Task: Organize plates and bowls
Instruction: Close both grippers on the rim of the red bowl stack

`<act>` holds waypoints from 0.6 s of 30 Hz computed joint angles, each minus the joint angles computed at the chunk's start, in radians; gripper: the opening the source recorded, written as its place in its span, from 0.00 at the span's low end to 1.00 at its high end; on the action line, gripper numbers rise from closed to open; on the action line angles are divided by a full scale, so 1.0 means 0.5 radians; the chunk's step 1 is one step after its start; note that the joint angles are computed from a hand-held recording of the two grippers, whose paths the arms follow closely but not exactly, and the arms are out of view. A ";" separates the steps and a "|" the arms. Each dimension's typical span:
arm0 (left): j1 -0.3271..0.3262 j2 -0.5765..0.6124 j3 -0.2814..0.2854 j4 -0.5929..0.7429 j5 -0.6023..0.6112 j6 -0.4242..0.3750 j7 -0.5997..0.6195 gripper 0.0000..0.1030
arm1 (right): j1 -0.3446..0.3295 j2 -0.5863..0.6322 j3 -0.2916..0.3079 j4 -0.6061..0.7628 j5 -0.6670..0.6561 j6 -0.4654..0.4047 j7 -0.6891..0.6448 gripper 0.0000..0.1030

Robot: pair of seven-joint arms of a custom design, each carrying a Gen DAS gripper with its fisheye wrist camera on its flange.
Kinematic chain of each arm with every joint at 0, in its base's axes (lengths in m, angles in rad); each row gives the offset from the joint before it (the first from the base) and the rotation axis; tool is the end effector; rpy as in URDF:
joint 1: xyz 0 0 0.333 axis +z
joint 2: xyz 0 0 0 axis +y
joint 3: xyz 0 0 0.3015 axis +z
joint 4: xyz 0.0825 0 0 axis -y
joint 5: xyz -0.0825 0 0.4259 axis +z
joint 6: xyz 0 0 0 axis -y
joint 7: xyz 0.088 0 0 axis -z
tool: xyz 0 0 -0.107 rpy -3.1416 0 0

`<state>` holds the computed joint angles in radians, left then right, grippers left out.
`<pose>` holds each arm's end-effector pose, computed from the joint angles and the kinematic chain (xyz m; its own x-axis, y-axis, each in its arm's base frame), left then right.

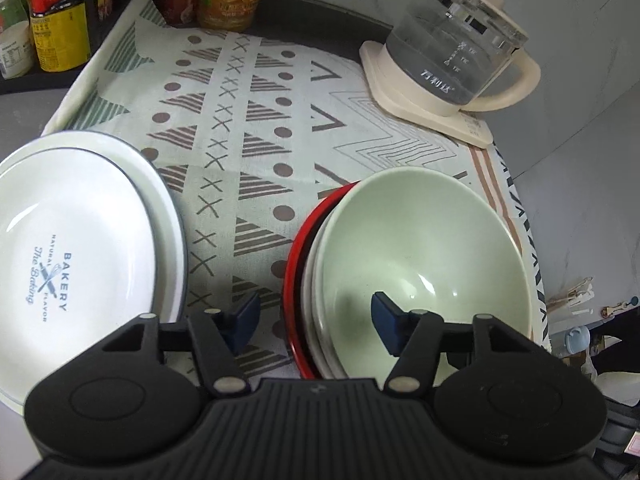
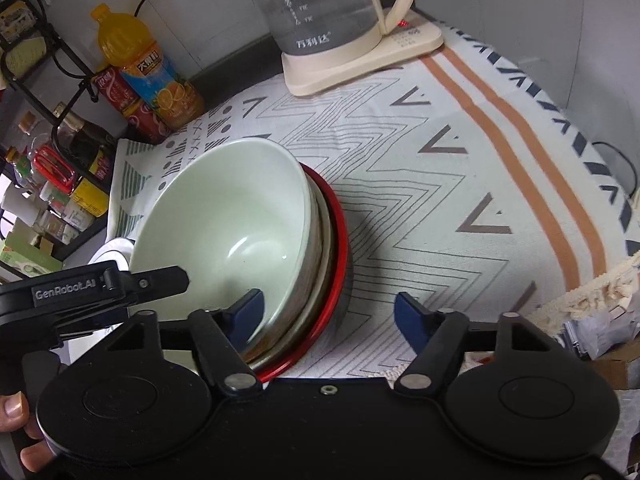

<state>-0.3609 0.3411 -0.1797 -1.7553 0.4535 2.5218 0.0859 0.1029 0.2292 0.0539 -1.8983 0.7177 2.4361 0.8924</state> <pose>0.6137 -0.3609 0.3890 0.5208 -0.7842 0.3373 -0.7007 -0.6184 -0.3559 0.6624 0.1048 0.3784 0.4007 -0.8446 -0.3551 -0.8599 -0.2129 -0.4640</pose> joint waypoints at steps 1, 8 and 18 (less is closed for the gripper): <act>0.015 0.017 -0.013 0.009 -0.039 0.006 0.029 0.51 | 0.001 0.016 0.000 0.018 -0.006 -0.018 0.014 0.64; 0.028 0.091 -0.026 0.054 -0.172 0.008 0.115 0.36 | -0.021 0.114 0.007 0.123 -0.021 -0.141 0.074 0.57; 0.026 0.076 -0.017 0.006 -0.201 0.073 0.094 0.32 | -0.019 0.143 0.017 0.171 -0.056 -0.195 0.010 0.44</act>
<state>-0.3480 0.3793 -0.1883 -1.7524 0.3527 2.5581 0.1327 0.0932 0.3007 0.0626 -1.8129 0.6897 2.3386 0.8972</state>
